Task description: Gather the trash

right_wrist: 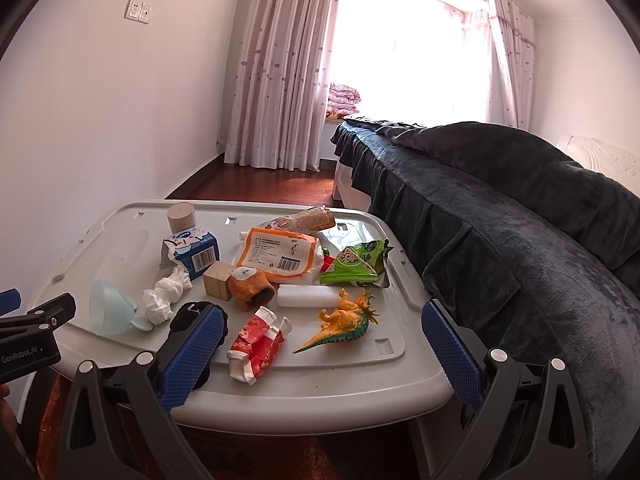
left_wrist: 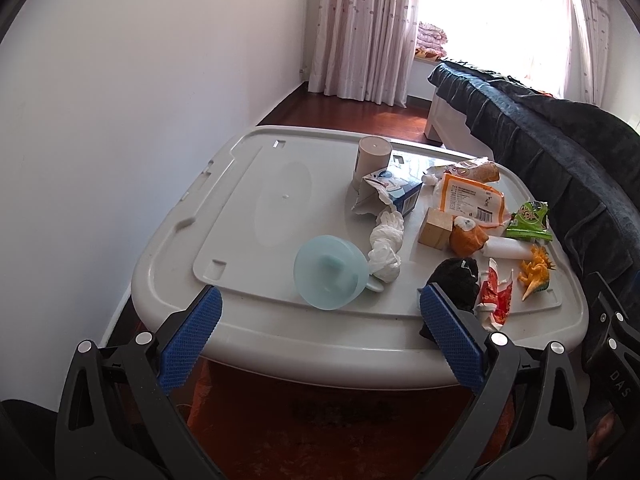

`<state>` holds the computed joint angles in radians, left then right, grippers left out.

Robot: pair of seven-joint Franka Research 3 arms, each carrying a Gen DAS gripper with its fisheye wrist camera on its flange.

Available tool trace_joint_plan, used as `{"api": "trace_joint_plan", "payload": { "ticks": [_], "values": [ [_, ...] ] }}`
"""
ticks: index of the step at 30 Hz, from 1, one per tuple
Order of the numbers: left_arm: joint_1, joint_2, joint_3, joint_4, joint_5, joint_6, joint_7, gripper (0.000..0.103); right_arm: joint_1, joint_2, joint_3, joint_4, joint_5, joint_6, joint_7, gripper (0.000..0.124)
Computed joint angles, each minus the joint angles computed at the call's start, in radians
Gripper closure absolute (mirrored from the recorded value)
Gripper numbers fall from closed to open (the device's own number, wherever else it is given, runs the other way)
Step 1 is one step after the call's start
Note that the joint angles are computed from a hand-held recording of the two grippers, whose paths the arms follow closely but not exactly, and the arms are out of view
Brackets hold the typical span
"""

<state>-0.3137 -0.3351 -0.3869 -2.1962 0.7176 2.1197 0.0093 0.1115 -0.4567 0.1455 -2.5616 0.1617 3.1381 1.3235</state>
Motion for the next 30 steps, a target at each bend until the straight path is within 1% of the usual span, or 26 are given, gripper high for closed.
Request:
{"api": "trace_joint_plan", "payload": {
  "ticks": [30],
  "values": [
    [-0.005,0.007,-0.003,0.003,0.004,-0.004,-0.003,0.006,0.015,-0.001,-0.018,-0.004,0.01,0.004,-0.013,0.026]
  ]
}}
